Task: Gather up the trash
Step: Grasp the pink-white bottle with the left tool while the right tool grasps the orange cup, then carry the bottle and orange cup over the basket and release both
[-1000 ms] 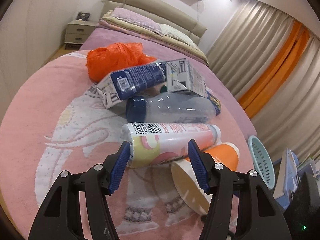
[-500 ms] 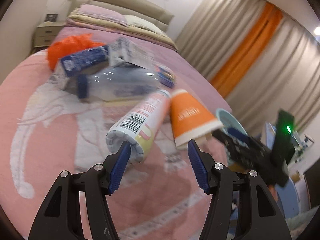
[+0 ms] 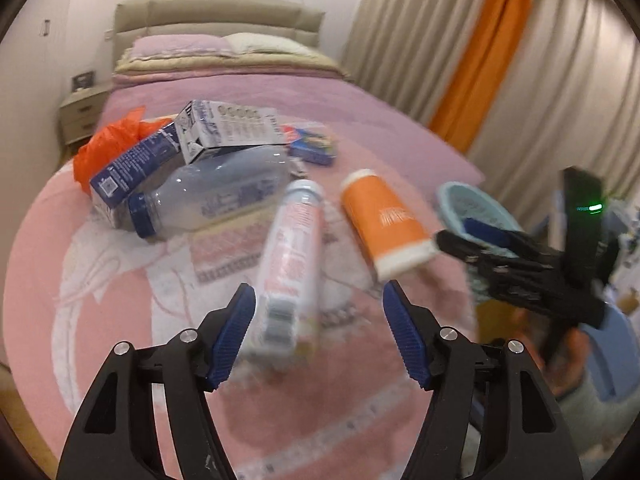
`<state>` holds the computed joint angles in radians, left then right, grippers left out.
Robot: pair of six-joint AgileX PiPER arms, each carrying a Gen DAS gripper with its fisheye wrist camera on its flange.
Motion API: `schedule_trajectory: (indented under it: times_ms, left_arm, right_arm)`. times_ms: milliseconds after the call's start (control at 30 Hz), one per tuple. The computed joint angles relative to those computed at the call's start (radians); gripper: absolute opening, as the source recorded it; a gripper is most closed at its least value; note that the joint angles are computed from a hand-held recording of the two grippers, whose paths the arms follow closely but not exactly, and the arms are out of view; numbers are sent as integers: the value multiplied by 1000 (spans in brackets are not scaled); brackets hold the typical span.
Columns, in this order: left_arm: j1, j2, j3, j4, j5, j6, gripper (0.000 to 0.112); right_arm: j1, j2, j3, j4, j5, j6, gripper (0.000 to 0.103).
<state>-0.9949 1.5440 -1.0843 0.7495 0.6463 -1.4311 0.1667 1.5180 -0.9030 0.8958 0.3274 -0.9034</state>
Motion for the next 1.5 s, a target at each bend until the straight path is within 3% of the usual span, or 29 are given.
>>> schedule_trajectory:
  times_ms: [100, 267, 367, 600, 800, 867, 933, 1033, 1167, 1500]
  left_arm:
    - [66, 131, -119, -74, 66, 89, 65]
    - [157, 215, -176, -245, 26, 239, 63]
    - [168, 239, -196, -267, 14, 261, 53]
    - [118, 180, -86, -104, -65, 36, 48]
    - [50, 114, 13, 72, -66, -216, 47]
    - [35, 89, 44, 109, -65, -271, 47]
    - [20, 79, 56, 140, -50, -312, 47]
    - [-3, 75, 51, 177, -26, -350, 47]
    - [-15, 88, 8, 180, -9, -327, 47]
    - [-9, 207, -241, 131, -45, -141, 47]
  right_arm:
    - [-31, 76, -77, 7, 58, 47, 75]
    - [-67, 187, -177, 9, 154, 100, 75]
    - [-65, 216, -207, 15, 181, 98, 75]
    - [-25, 261, -260, -7, 189, 132, 75]
    - [0, 321, -294, 45, 222, 109, 75]
    - [18, 309, -285, 25, 198, 119, 70]
    - [7, 300, -273, 81, 229, 64, 54]
    - [31, 257, -227, 51, 159, 81, 53]
    - [10, 196, -174, 108, 142, 16, 53]
    - [-220, 80, -161, 170, 242, -58, 53]
